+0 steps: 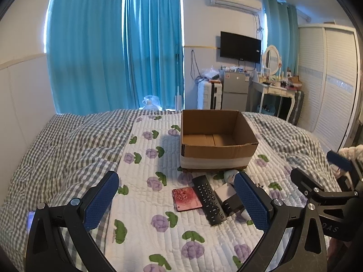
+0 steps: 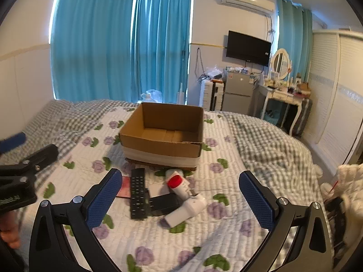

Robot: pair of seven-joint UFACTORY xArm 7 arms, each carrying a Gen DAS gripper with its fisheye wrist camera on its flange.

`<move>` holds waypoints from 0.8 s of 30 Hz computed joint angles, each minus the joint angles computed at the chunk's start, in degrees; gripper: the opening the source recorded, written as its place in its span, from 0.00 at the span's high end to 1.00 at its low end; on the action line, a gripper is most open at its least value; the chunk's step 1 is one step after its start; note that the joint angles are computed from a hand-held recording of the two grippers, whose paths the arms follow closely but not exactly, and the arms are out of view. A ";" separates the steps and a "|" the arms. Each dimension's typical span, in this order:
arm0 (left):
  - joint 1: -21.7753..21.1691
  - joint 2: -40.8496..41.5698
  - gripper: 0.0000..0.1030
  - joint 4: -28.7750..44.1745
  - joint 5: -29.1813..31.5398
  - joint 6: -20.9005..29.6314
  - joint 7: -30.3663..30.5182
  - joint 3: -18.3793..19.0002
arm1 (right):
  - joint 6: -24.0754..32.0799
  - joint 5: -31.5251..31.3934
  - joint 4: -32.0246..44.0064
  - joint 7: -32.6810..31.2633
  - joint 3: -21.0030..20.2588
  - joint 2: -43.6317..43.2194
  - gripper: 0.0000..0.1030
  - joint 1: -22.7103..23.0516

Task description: Organize rigid objects

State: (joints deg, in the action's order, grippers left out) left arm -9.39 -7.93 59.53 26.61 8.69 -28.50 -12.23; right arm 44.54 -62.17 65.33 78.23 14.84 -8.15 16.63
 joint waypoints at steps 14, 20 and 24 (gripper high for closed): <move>-8.64 20.38 0.00 20.62 -2.80 15.85 4.79 5.03 | -3.87 16.50 5.58 -22.93 -6.67 7.39 0.00 -3.12; -13.68 30.40 0.02 28.95 -4.35 19.91 6.75 8.13 | -8.25 25.18 8.37 -32.77 -10.01 15.38 0.02 -4.33; -16.53 34.47 0.02 31.94 -2.63 19.33 3.40 11.42 | -10.84 34.30 12.18 -44.33 -10.60 22.30 0.09 -4.45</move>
State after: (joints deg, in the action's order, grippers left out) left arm -25.92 26.54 91.47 23.98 28.02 -25.10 -0.80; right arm 33.70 -27.87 77.51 33.91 4.24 14.14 12.18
